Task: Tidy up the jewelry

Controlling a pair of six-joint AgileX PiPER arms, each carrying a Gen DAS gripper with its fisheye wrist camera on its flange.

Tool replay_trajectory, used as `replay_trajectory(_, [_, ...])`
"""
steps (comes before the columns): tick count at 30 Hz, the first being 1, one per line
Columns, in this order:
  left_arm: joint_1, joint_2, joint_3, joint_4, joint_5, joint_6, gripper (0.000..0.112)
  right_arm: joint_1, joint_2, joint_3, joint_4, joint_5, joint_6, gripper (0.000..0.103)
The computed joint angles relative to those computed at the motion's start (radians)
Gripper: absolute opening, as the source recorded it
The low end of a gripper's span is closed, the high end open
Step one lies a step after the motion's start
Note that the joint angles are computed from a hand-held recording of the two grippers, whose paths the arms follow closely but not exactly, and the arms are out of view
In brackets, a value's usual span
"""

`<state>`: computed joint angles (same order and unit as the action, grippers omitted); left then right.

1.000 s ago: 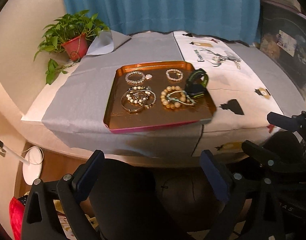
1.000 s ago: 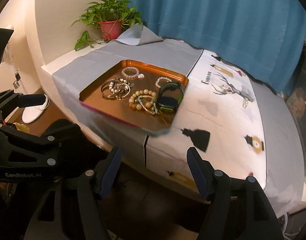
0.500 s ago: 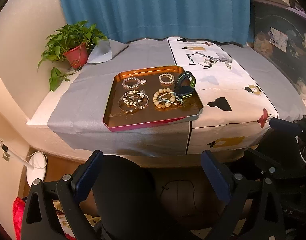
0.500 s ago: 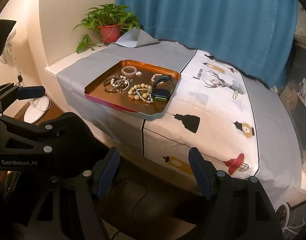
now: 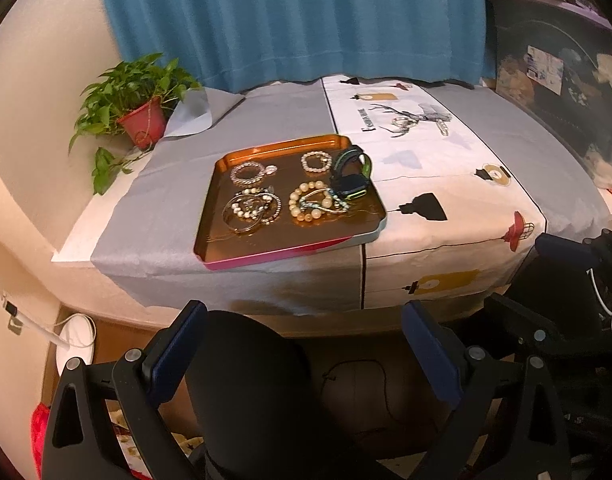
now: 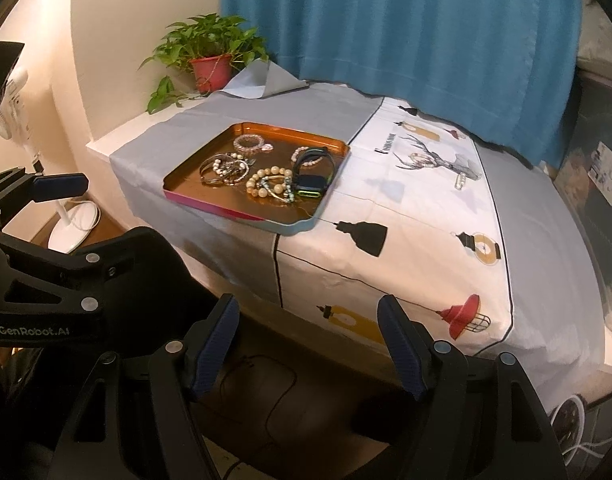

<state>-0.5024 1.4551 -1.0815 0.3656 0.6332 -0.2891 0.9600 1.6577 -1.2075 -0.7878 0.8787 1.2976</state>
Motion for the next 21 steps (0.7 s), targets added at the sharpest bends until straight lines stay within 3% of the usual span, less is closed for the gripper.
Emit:
replay_trajectory(13, [-0.089,0.167,-0.22,-0.037,0.092,0.049,0.096,-0.133,-0.131,0.202,0.003,-0.079,0.09,0.073])
replay_trajectory(21, [-0.116,0.429,-0.63,-0.204,0.23,0.206,0.096,-0.335,-0.189,0.277,0.013,-0.128,0.048,0.073])
